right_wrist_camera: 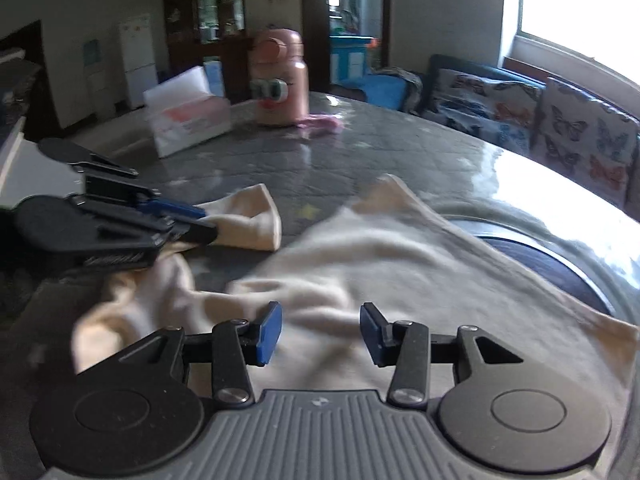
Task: Fold clothes
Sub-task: 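Lay the lifted hem over the body with both grippers and release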
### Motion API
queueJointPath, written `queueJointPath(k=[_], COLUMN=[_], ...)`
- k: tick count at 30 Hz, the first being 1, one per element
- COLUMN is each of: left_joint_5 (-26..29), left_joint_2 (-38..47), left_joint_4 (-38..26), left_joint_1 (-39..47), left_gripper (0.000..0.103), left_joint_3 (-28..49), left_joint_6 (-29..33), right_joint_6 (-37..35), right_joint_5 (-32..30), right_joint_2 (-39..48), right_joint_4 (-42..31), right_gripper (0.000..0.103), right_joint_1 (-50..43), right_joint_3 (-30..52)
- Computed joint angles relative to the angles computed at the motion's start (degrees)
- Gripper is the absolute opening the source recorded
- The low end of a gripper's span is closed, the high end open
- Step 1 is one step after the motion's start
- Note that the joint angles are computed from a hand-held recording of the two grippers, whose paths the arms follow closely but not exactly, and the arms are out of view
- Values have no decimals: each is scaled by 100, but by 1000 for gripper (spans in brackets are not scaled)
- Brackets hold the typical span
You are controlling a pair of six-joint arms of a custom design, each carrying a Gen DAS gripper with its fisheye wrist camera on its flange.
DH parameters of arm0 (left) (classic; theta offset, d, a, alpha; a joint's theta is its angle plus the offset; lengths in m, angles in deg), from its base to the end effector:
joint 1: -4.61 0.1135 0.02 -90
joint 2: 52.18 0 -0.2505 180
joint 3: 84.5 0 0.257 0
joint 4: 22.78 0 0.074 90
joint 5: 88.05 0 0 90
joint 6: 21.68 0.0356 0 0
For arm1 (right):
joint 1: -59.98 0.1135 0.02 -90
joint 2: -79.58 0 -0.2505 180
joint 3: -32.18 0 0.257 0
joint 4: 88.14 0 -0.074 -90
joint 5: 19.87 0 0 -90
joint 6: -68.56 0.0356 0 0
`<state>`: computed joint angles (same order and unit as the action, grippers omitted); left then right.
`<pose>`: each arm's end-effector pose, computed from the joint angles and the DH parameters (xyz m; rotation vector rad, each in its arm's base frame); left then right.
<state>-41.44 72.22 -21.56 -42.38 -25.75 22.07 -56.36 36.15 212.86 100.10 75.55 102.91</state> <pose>0.2297 -0.2104 -0.0040 -0.1918 2.2901 0.2479 0.3517 0.1186 -0.0163 -1.2239 2.0481 0.5867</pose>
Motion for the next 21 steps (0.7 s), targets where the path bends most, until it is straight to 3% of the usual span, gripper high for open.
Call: queueJointPath(k=[8, 15, 21], left_joint_5=[-768, -673, -585], left_joint_2=[-720, -753, -811], left_joint_4=[-722, -1467, -1803], left_joint_1=[-400, -848, -1193], left_gripper=[7, 8, 11], left_joint_3=[-956, -1583, -1816], left_joint_6=[-2323, -4505, -5400], right_joint_6=[-431, -679, -1410], right_joint_5=[-52, -368, -655], right_joint_2=[-319, -735, -1071], right_joint_4=[607, 642, 440], right_gripper=[45, 48, 48], right_joint_1=[327, 233, 265], right_joint_3=[-919, -1543, -2054])
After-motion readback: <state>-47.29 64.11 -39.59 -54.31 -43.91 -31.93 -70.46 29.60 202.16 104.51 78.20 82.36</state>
